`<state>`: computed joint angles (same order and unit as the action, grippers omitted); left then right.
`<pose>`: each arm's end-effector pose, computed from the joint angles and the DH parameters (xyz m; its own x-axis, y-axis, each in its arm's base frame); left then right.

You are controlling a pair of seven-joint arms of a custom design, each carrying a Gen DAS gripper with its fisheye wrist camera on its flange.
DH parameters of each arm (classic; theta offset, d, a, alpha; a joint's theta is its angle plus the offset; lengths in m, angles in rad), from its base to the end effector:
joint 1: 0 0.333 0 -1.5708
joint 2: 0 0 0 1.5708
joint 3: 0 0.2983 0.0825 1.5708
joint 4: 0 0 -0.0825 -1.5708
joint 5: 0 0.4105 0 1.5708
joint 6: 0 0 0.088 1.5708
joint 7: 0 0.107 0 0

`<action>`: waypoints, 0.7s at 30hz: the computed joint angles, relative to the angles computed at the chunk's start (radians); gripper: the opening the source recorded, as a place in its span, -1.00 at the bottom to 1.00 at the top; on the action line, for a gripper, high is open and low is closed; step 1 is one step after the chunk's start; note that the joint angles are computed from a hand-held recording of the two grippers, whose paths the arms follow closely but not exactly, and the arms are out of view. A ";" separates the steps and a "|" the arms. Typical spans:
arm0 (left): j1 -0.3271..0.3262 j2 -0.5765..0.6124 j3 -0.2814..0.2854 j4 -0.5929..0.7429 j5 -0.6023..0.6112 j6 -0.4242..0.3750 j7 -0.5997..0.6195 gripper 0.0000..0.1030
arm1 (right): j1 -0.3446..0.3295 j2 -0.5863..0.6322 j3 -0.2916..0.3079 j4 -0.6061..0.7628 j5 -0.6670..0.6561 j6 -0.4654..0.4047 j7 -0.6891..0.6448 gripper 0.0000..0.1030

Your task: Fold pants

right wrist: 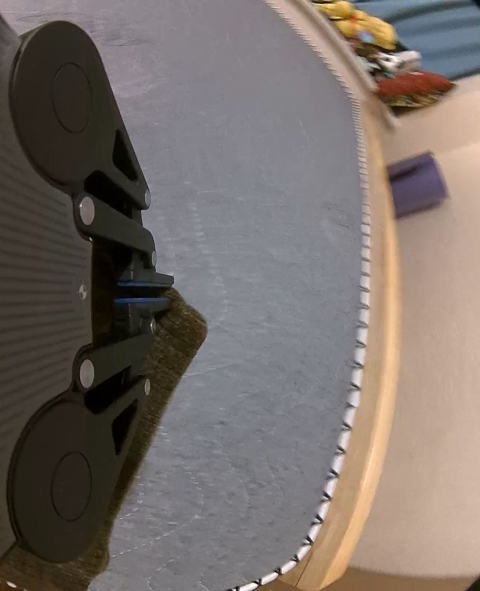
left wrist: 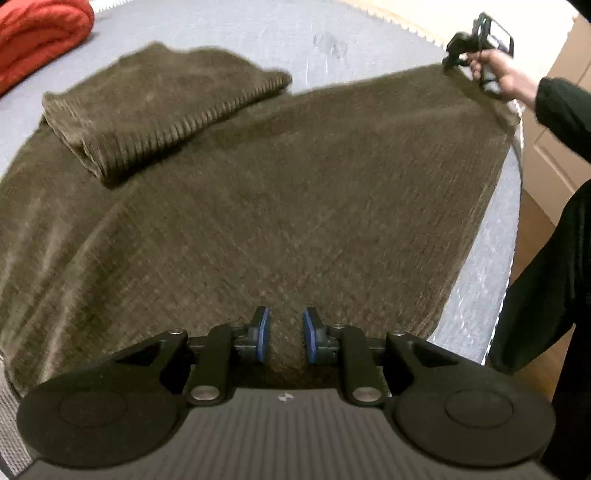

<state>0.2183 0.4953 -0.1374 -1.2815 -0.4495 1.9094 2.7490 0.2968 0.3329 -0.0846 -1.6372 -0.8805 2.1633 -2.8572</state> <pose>0.7341 0.0492 0.4702 -0.8258 -0.5554 0.0979 -0.5274 0.6992 -0.4827 0.6878 0.1230 0.4311 -0.8762 -0.4390 -0.1987 -0.1863 0.6890 -0.7004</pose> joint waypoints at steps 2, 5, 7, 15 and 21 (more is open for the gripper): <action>0.024 0.012 -0.009 0.036 -0.053 -0.018 -0.014 -0.56 | 0.020 0.012 -0.012 0.018 -0.055 -0.031 0.045 -0.91; 0.047 0.035 -0.009 0.085 -0.093 -0.004 -0.053 -0.56 | 0.018 0.035 -0.008 0.044 -0.056 -0.031 0.033 -0.88; 0.034 0.042 0.011 0.081 -0.048 0.055 -0.071 -0.56 | 0.009 0.056 0.002 0.071 0.005 -0.043 -0.013 -0.80; 0.094 0.075 0.004 0.130 -0.023 0.102 -0.173 -0.55 | 0.060 0.057 -0.003 0.133 -0.039 -0.079 -0.064 -0.01; 0.065 0.155 0.082 0.190 0.136 0.209 -0.316 -0.96 | 0.111 0.106 0.003 0.251 -0.097 -0.032 -0.173 0.13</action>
<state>0.2836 0.6507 -0.0553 -1.0914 -0.3138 2.1180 2.4335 0.4081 0.4387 -0.0816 -1.3864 -0.9771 2.1309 -3.0306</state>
